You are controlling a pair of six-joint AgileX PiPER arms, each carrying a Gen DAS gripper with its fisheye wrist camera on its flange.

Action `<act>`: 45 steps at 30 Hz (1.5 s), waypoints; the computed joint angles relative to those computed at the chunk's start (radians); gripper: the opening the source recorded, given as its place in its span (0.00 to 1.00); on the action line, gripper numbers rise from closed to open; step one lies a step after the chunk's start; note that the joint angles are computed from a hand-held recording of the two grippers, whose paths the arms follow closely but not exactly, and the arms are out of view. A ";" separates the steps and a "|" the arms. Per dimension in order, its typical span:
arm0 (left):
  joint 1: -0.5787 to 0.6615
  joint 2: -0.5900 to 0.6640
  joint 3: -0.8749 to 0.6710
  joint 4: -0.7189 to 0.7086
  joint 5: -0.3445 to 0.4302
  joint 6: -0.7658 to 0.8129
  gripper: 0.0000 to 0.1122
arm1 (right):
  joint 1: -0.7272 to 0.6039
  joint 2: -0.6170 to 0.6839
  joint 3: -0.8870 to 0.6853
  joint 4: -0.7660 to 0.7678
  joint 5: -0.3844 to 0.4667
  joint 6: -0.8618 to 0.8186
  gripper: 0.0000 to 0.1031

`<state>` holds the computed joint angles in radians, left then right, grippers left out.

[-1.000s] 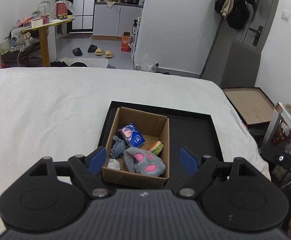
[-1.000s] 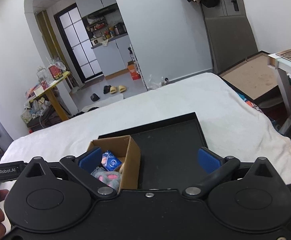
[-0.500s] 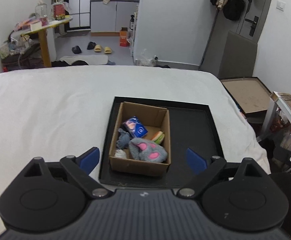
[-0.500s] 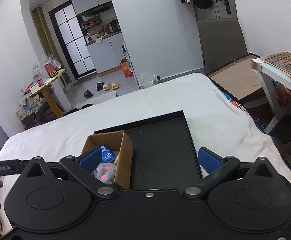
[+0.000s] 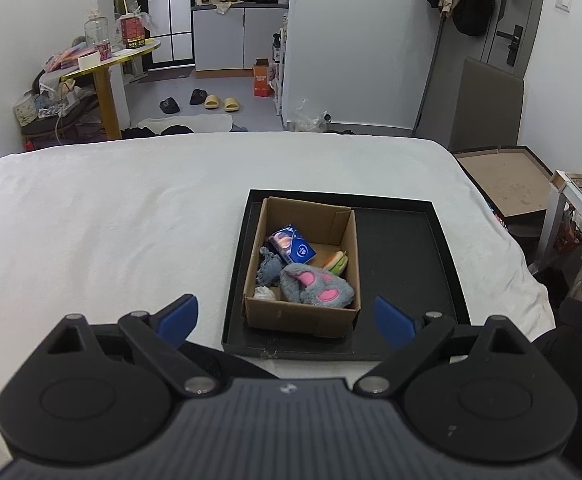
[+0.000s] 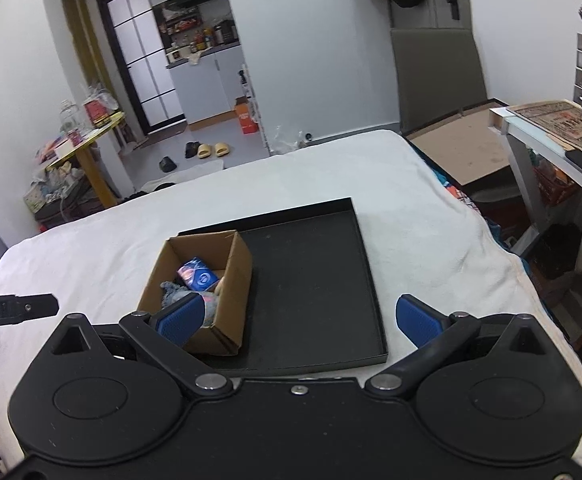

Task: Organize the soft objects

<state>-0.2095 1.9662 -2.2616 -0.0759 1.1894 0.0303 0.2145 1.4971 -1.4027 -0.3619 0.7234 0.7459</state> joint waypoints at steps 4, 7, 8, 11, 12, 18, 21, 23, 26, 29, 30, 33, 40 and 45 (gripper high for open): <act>-0.019 -0.048 0.064 0.045 -0.027 0.010 0.84 | 0.033 0.001 -0.012 -0.005 0.004 -0.018 1.00; -0.022 -0.082 0.105 0.049 -0.043 0.022 0.84 | 0.061 -0.002 -0.017 -0.036 0.017 0.002 1.00; -0.019 -0.087 0.111 0.037 -0.042 0.028 0.84 | 0.060 -0.002 -0.020 -0.020 0.017 -0.011 1.00; -0.025 -0.111 0.154 0.035 -0.064 0.037 0.84 | 0.058 -0.004 -0.023 0.009 0.012 -0.025 1.00; -0.029 -0.116 0.165 0.041 -0.070 0.036 0.84 | 0.062 -0.004 -0.022 0.003 0.012 -0.026 1.00; -0.013 -0.103 0.176 -0.005 -0.055 0.030 0.84 | 0.091 0.006 -0.035 -0.026 0.041 -0.036 1.00; -0.009 -0.103 0.182 -0.015 -0.056 0.033 0.84 | 0.100 0.010 -0.038 -0.044 0.050 -0.025 1.00; -0.011 -0.108 0.190 -0.012 -0.063 0.035 0.84 | 0.108 0.018 -0.045 -0.063 0.063 -0.007 1.00; -0.016 -0.113 0.199 -0.002 -0.072 0.038 0.84 | 0.118 0.025 -0.047 -0.095 0.073 0.009 1.00; -0.017 -0.119 0.208 -0.006 -0.078 0.042 0.84 | 0.112 0.029 -0.052 -0.078 0.072 -0.004 1.00; -0.016 -0.119 0.210 -0.008 -0.079 0.043 0.84 | 0.115 0.030 -0.052 -0.083 0.074 -0.002 1.00; -0.016 -0.119 0.213 -0.009 -0.077 0.040 0.84 | 0.119 0.032 -0.054 -0.082 0.076 -0.003 1.00; -0.015 -0.125 0.221 -0.010 -0.080 0.045 0.84 | 0.127 0.038 -0.058 -0.104 0.082 0.017 1.00; -0.010 -0.131 0.232 -0.019 -0.090 0.059 0.84 | 0.133 0.044 -0.064 -0.117 0.096 0.034 1.00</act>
